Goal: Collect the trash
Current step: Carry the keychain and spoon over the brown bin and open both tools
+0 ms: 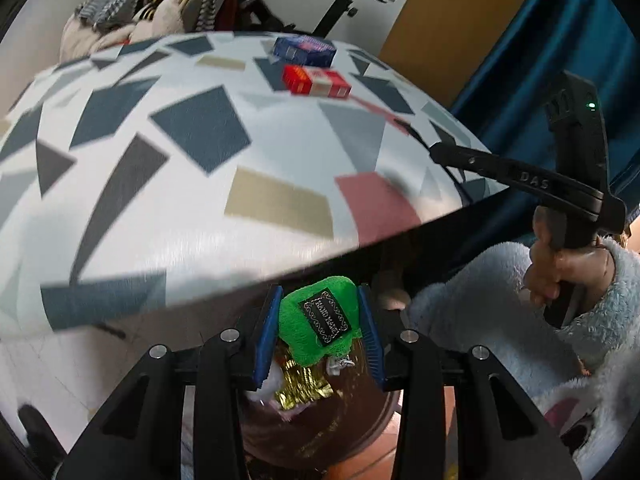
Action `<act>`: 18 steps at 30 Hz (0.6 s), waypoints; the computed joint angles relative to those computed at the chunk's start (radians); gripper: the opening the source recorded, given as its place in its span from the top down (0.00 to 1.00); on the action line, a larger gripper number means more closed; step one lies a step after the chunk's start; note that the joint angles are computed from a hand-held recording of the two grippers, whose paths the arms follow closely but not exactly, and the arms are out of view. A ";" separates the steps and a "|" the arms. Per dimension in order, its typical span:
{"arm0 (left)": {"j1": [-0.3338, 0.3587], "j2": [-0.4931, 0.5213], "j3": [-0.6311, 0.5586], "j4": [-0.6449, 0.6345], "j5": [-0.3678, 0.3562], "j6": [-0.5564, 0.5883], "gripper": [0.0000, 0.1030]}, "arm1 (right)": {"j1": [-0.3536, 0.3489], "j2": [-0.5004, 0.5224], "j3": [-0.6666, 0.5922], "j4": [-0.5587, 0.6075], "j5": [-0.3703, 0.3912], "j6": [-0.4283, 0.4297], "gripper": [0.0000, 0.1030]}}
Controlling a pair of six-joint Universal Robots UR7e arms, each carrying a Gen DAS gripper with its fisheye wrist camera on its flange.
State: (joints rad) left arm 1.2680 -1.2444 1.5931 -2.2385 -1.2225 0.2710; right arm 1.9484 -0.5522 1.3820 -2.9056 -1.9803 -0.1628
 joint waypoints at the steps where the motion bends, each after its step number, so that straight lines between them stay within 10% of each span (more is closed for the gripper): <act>1: 0.002 -0.006 0.008 0.000 -0.001 -0.004 0.63 | 0.004 -0.001 0.006 0.001 0.000 -0.002 0.87; 18: -0.041 -0.087 0.129 -0.235 0.110 -0.037 0.27 | 0.016 -0.012 0.091 -0.012 0.041 -0.006 0.87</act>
State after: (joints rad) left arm 1.2265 -1.3312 1.7222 -2.4731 -1.1128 0.2343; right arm 1.9641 -0.5645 1.4734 -2.9181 -1.9391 -0.1691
